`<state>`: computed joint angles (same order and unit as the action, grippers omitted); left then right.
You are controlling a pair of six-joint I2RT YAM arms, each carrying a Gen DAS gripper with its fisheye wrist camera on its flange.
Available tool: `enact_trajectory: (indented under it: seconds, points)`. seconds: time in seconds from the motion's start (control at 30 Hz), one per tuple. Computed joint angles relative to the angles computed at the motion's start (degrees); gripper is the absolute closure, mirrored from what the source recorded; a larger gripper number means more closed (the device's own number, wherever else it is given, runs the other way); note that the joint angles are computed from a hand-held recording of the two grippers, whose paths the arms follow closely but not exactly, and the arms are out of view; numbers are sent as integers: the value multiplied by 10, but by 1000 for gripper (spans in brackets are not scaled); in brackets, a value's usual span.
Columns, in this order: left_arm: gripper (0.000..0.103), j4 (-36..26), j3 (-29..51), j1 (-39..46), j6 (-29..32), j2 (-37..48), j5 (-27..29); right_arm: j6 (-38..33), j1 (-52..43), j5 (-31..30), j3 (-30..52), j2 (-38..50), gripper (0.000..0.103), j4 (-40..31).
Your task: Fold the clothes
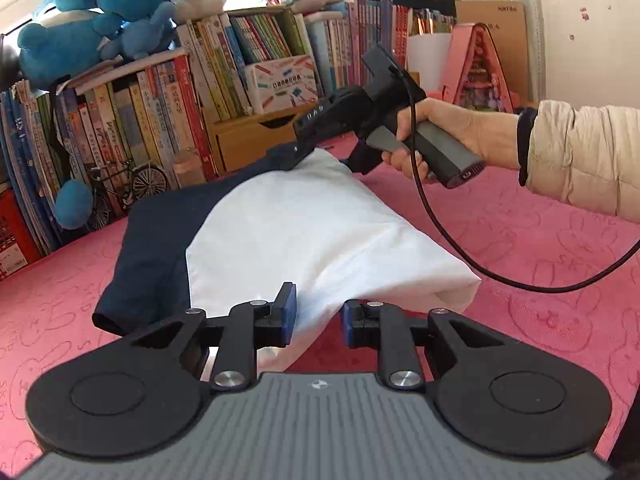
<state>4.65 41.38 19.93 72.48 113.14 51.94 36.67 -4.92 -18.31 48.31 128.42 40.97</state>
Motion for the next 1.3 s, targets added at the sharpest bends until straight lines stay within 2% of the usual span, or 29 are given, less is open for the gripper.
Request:
enact_trajectory:
  seconds: [0.03, 0.07, 0.13, 0.2, 0.27, 0.33, 0.4, 0.5, 0.53, 0.6, 0.63, 0.7, 0.73, 0.83, 0.9, 1.0, 1.1, 1.2, 1.27, 1.3]
  points:
    - [73, -13, 1, 2, 14, 2, -11, 4, -1, 15, -30, -19, 1, 20]
    - [69, -33, 7, 12, 25, 4, -13, 7, -2, 30, -59, -37, 0, 40]
    - [43, -82, 30, 41, 34, 9, -8, -48, 18, 109, -118, -98, 0, 44]
    - [37, -114, 52, 76, 25, 11, -8, -127, 68, 226, -177, -154, 0, 64]
    - [36, -115, 67, 103, -3, 11, -9, -199, 139, 301, -222, -181, 6, 106]
    - [35, -104, 80, 122, -37, 10, -10, -258, 217, 348, -244, -190, 27, 135]
    - [35, -78, 84, 131, -85, 5, -7, -267, 283, 353, -219, -163, 35, 125]
    - [26, -23, 70, 127, -134, -4, -9, -275, 335, 357, -129, -86, 36, 67]
    - [26, 2, 58, 125, -146, -6, -11, -277, 339, 362, -96, -48, 30, 55]
    - [23, 30, 42, 119, -156, -7, -14, -268, 343, 369, -62, -18, 21, 39]
    - [22, 40, 35, 117, -158, -7, -14, -261, 344, 372, -51, -11, 21, 34]
    - [18, 66, 32, 112, -185, 0, -13, -237, 355, 389, -36, -46, 23, -48]
    - [17, 80, 32, 109, -201, 4, -13, -229, 364, 392, -52, -68, 27, -54]
    - [13, 123, 32, 99, -251, 16, -14, -237, 399, 400, -141, -130, 27, 11]
    - [13, 170, 32, 87, -280, 32, -41, -242, 428, 414, -187, -159, 26, 30]
    - [13, 225, 40, 69, -308, 62, -96, -224, 459, 438, -202, -155, 26, -29]
    - [12, 188, 75, 71, -294, 93, -118, -180, 486, 466, -240, -136, 23, -11]
    - [6, 139, 105, 82, -290, 106, -118, -103, 510, 478, -270, -191, 18, -60]
    - [6, 115, 112, 89, -296, 99, -116, -67, 548, 518, -295, -215, 13, -57]
    - [6, 105, 107, 93, -296, 87, -113, -48, 572, 546, -304, -223, 7, -61]
